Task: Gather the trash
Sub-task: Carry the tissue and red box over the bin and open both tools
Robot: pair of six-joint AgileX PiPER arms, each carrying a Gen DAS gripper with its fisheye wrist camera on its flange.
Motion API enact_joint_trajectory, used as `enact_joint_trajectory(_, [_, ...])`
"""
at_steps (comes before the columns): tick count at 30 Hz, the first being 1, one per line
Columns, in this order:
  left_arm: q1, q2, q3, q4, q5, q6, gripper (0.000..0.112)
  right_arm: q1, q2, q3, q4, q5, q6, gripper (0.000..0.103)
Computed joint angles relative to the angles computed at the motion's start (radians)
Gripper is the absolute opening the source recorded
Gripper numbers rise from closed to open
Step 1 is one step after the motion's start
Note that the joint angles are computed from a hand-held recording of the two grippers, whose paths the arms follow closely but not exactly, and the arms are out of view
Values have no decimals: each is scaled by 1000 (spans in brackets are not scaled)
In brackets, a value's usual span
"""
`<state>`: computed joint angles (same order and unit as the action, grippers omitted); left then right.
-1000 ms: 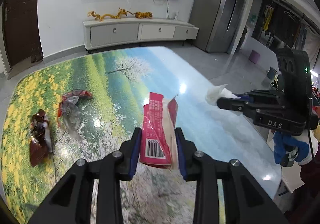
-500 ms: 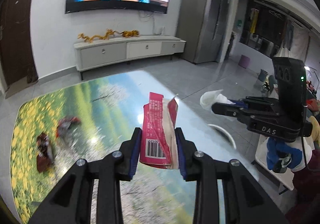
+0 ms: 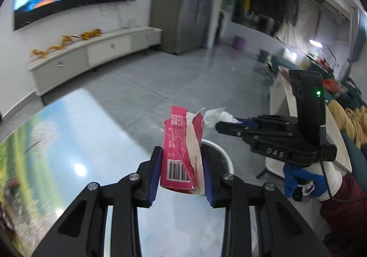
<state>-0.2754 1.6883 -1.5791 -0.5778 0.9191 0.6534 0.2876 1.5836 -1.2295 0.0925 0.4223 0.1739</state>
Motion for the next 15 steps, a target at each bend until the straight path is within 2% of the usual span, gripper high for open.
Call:
enact_joint_trajectory(3, [-86, 109, -94, 59, 14, -65, 31, -70, 5, 64, 103, -28, -87, 15])
enact_joint_trajectory(7, [-162, 263, -251, 124, 70, -148, 31, -165, 55, 123, 288, -57, -248, 16])
enact_joint_trajectory(15, [-229, 563, -634, 174, 259, -304, 33, -279, 194, 138, 568, -66, -499, 21])
